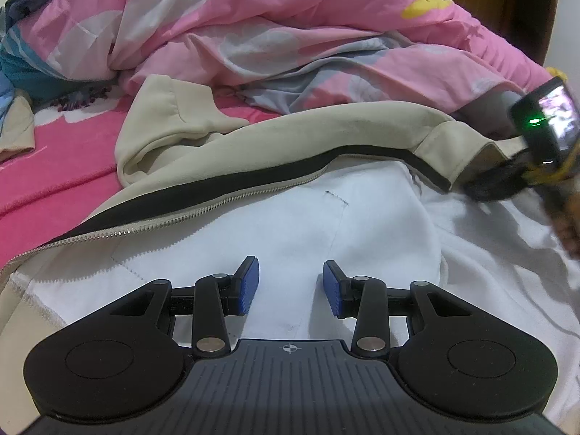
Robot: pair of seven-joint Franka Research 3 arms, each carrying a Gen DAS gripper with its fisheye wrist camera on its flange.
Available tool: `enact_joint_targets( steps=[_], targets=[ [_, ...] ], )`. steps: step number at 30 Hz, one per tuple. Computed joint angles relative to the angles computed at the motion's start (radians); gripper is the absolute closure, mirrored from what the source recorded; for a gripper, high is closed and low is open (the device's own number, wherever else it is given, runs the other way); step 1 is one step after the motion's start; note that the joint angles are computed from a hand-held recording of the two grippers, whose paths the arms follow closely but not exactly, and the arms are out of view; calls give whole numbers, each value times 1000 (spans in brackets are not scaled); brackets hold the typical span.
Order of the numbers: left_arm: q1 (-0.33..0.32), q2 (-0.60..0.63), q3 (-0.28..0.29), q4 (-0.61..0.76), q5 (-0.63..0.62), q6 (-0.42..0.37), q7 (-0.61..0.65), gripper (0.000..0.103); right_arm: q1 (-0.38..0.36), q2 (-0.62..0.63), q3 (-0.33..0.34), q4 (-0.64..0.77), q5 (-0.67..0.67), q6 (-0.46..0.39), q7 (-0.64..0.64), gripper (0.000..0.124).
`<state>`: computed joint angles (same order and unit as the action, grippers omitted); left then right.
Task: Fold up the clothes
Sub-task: 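Grasp the hoodie's hem edge with the right tool and lift it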
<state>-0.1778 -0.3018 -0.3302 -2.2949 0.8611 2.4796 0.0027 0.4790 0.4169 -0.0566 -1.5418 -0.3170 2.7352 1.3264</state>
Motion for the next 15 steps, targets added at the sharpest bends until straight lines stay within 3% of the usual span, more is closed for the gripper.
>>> enact_joint_targets(
  steps=[5,6,12,15],
  targets=[
    [1,-2,1,-4,-1,8,-6,64,-226,-39,278,-88,442,266,-296,107],
    [2,-1,0,-2,0,6,-6,64,-241,-32,302,-78,479,287,-327,107],
    [-1,10,-6,7,13,-12,0,63,-179,51,250,65,552,295,-357,108],
    [-6,10,-4,7,18,-16,1,62,-207,74,299,90,625,300,-402,108]
  ],
)
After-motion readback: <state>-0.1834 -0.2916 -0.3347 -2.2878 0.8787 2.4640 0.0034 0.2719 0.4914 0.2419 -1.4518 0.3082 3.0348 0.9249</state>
